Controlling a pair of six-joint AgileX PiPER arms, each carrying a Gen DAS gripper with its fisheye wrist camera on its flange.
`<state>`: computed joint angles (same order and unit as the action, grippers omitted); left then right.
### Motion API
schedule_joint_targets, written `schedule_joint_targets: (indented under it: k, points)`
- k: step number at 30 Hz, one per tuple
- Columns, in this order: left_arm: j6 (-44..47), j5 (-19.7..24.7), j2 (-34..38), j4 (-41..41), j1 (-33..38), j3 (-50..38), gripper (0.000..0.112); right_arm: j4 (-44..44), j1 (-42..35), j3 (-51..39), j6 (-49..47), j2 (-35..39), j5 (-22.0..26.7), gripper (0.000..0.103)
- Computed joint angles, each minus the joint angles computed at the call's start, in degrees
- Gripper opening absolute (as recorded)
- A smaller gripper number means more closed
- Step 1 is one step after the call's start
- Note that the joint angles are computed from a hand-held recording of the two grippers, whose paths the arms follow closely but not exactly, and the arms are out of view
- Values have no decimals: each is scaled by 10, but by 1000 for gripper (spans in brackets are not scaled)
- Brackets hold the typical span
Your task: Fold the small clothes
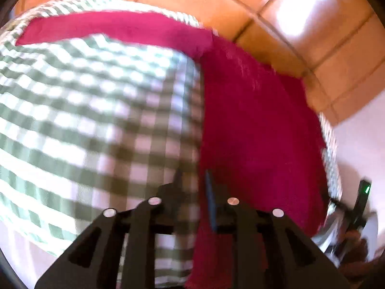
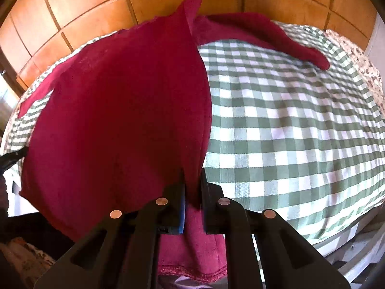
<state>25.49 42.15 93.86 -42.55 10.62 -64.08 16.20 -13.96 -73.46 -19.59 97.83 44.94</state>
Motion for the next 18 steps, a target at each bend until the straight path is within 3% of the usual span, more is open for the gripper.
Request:
schedule_joint_targets:
  k: [2,6,10,13,14,15,16,18]
  points:
    - [-8,-12,-5,5,-13,-21,34,33,-18,-17,-10,12,9,14]
    - [-42,-35,26,62,-83,-90,44,31,-60,-73,47,47,-19,44]
    - [-126,-26,106,164,-165,-187,45,-20,-102,-175,156,120,-41,48]
    - [-174,-12,148,211,-199,-243,45,-143,-106,-287,270,195,-39,48]
    - [-182,-8,159,214,-203,-257,48,-163,-107,-326,270,218,-30,50]
    - [-193,-10,164,217,-210,-264,52,-162,-110,-383,256,251,-3,60]
    - [-207,-17,174,226,-216,-273,61,-137,-120,-440,265,289,31,63]
    - [-237,-23,185,252,-225,-283,64,-48,-153,-544,271,350,93,69]
